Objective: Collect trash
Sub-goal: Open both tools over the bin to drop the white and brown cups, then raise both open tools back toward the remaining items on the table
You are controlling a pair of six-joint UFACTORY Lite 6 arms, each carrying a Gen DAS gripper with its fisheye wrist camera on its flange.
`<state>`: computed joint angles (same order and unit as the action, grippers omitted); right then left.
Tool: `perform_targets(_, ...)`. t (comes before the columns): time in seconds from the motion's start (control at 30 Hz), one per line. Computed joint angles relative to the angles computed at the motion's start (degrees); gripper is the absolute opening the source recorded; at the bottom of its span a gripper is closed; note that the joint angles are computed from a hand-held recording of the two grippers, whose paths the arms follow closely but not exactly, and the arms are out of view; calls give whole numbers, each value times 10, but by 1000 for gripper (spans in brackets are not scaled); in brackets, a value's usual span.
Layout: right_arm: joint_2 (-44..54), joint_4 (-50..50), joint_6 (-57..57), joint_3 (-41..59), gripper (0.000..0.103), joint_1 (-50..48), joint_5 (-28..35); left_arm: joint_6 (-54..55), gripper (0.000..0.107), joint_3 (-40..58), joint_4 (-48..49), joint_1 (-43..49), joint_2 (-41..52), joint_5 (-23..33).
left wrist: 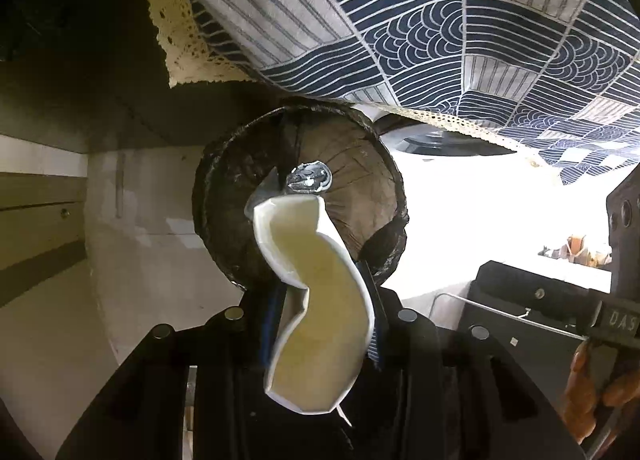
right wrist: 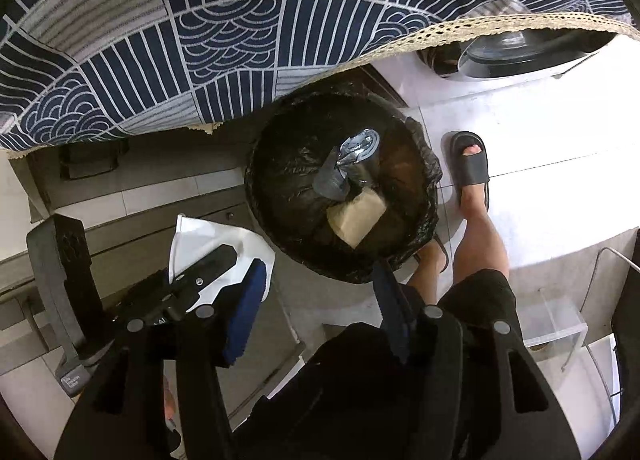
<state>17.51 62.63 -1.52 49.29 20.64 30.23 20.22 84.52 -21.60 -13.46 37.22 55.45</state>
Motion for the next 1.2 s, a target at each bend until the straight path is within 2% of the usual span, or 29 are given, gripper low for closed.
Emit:
perform_targets(0.03,-6,-5,5,-3,56,1,-1,1,38,0,-1,2,-3,2)
perform_targets(0.13,-32,-12,18,-17,57,-1,-2,-4,64,4,-2,7,-11,6)
perform_targets(0.2,-49,-38,49,-21,67,5,-7,-8,64,8,-1,9,-16,10)
perform_targets(0.63,-180,-216,248,-26,69,15,22,-17,64,45,-7,15,-69,47)
perform_targets(0.73,-201,-320,339,-8,74,29,29,-19,64,64,-11,12,-80,58)
perform_targets(0.8,-217,-396,401,11,85,42,37,-21,64,83,-13,10,-83,68)
perform_targets(0.87,-232,-407,409,16,86,39,44,-23,64,105,-11,9,-84,77)
perform_targets(0.97,-250,-421,419,32,93,34,52,-30,64,140,-12,5,-88,92)
perform_targets(1.1,-264,-449,432,67,95,23,67,-31,65,195,-14,-2,-87,111)
perform_targets(1.2,-265,-478,453,98,95,21,78,-31,71,245,-19,-9,-79,132)
